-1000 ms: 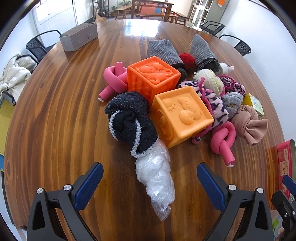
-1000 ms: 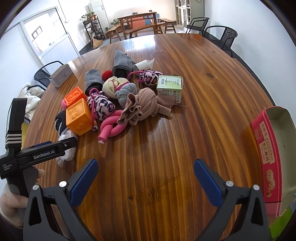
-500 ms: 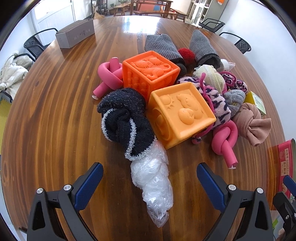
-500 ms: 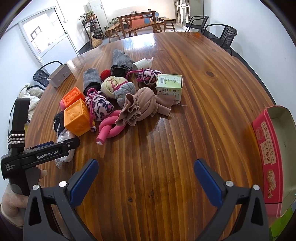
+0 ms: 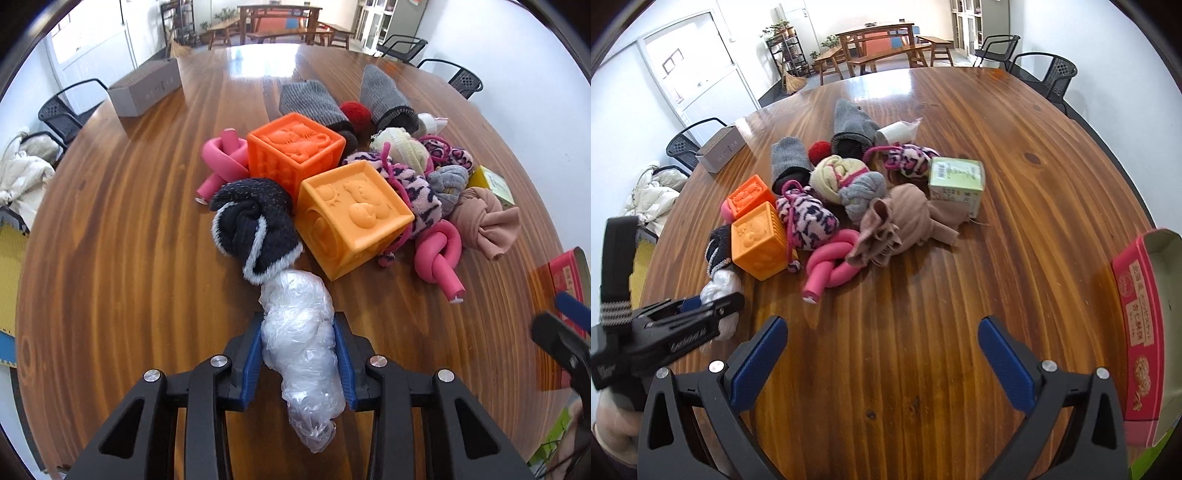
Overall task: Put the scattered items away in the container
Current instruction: 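Carry the plastic bag with the left gripper while the right gripper grasps the pink foam knot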
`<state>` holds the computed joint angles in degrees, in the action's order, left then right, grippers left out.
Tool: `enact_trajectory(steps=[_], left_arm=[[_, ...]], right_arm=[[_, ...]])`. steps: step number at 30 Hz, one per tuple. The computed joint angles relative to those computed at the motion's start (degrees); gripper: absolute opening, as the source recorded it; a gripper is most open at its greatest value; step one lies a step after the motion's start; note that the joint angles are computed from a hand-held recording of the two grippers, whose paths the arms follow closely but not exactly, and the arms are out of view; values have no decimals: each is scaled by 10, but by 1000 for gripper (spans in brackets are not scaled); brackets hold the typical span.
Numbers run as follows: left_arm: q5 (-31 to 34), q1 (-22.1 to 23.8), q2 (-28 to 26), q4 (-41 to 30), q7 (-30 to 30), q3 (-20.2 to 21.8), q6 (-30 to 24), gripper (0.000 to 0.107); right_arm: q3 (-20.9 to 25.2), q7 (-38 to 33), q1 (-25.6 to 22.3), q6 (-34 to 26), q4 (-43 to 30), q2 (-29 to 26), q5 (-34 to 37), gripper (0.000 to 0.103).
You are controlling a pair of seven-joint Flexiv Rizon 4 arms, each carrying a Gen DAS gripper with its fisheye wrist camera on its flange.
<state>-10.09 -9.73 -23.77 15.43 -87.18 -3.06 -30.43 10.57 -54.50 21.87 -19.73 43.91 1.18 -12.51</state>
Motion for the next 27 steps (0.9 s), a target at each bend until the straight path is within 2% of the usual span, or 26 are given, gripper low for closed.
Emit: enact_trajectory(steps=[2, 5, 7, 9, 11, 16, 17, 18, 19, 20, 24, 27], left_arm=[[-6, 9, 19, 26, 5, -1, 17, 37], [-36, 52, 82, 110, 19, 1, 40, 37], [-52, 75, 104, 132, 22, 4, 42, 37], [-56, 76, 96, 114, 2, -3, 37, 37], [-79, 103, 106, 112, 3, 0, 26, 37], [-84, 110, 121, 117, -8, 0, 24, 37], [-84, 112, 122, 114, -10, 0, 20, 37], [-83, 110, 126, 121, -11, 1, 23, 37], [-82, 110, 128, 121, -13, 1, 22, 37], [-80, 108, 128, 118, -16, 0, 19, 37], [-73, 96, 127, 108, -34, -4, 14, 37], [-63, 80, 110, 70, -48, -13, 0, 37]], right_arm=[[-2, -5, 3, 3, -11, -13, 7, 103], [-7, -9, 6, 6, -25, -31, 26, 103], [-9, -11, 10, 4, -28, -40, 30, 103], [-12, -18, 14, -1, -35, -54, 32, 101], [-14, -28, 23, -14, -43, -70, 20, 98], [-23, -46, 38, -27, -40, -93, -5, 92], [-24, -46, 39, -28, -37, -94, -5, 84], [-24, -45, 36, -27, -32, -93, 2, 71], [-25, -43, 35, -32, -33, -93, 8, 70], [-23, -49, 37, -19, -19, -86, -4, 59], [-20, -56, 29, -20, -19, -76, 28, 58], [-14, -60, 18, -10, -7, -47, 59, 58]])
